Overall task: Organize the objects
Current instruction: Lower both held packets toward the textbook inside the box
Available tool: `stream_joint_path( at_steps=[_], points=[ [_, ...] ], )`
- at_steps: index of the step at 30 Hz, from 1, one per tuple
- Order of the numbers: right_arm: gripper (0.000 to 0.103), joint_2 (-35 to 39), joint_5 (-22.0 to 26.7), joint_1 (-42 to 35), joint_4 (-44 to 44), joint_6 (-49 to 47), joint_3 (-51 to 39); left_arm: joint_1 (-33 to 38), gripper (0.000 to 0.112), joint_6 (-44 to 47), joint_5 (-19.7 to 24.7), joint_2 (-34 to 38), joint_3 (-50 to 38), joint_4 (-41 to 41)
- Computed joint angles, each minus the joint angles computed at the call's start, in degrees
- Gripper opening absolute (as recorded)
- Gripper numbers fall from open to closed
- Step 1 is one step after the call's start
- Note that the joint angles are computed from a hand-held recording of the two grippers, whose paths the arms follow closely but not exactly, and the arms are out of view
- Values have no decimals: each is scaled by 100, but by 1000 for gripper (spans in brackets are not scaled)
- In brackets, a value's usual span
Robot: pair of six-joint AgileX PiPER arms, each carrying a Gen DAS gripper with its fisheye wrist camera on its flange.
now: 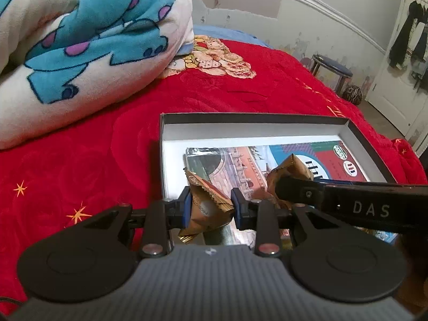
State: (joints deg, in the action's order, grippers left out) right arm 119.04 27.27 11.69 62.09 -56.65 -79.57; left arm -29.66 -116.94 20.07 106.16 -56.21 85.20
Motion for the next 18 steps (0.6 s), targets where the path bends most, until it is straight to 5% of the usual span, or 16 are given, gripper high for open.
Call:
stream_joint_path(
  at_steps=[18],
  points=[
    [39, 55, 167, -47, -183, 345, -67, -15, 42, 204, -22, 7, -31, -208]
  ],
)
